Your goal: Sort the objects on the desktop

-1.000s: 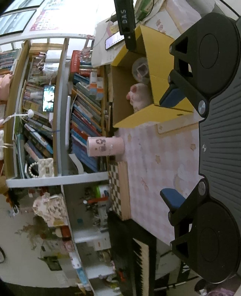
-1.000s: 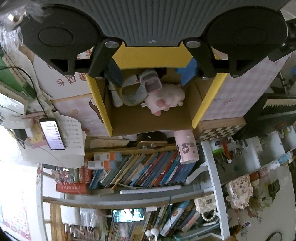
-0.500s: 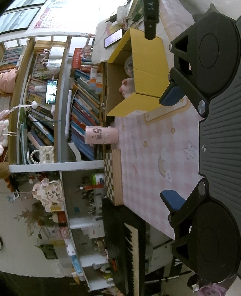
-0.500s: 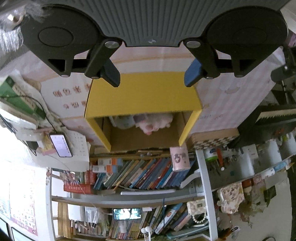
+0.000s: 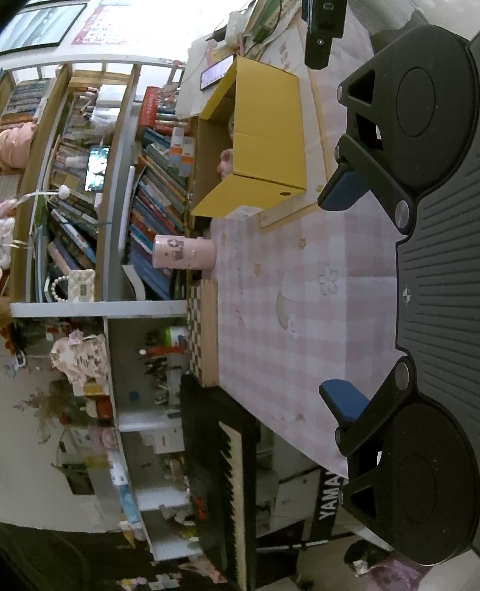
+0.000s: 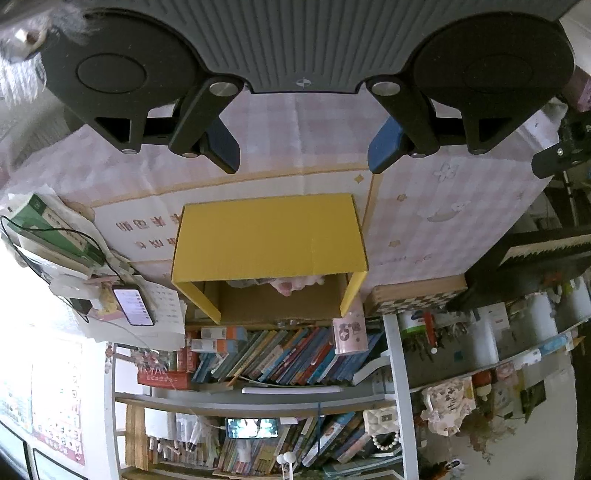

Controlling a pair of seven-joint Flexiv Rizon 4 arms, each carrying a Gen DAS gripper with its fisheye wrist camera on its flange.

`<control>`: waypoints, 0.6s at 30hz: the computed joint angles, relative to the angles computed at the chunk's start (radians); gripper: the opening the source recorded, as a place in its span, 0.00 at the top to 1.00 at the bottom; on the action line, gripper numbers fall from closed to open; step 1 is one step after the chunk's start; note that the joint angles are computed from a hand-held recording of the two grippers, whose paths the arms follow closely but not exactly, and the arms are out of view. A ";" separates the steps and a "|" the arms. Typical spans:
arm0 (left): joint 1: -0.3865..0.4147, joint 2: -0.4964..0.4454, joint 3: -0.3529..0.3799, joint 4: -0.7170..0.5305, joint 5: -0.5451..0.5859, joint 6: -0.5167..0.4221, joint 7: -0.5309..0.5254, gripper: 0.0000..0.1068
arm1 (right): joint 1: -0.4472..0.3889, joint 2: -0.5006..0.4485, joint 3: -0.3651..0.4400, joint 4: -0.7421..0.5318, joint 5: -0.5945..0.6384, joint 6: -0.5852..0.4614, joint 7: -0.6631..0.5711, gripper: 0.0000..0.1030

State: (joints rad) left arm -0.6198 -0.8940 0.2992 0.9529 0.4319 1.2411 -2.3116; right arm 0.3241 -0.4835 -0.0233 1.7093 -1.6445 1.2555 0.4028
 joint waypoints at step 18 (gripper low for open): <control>-0.053 0.089 0.044 0.162 0.077 0.048 -0.074 0.07 | 0.048 0.061 0.057 0.112 -0.033 -0.124 0.077 0.15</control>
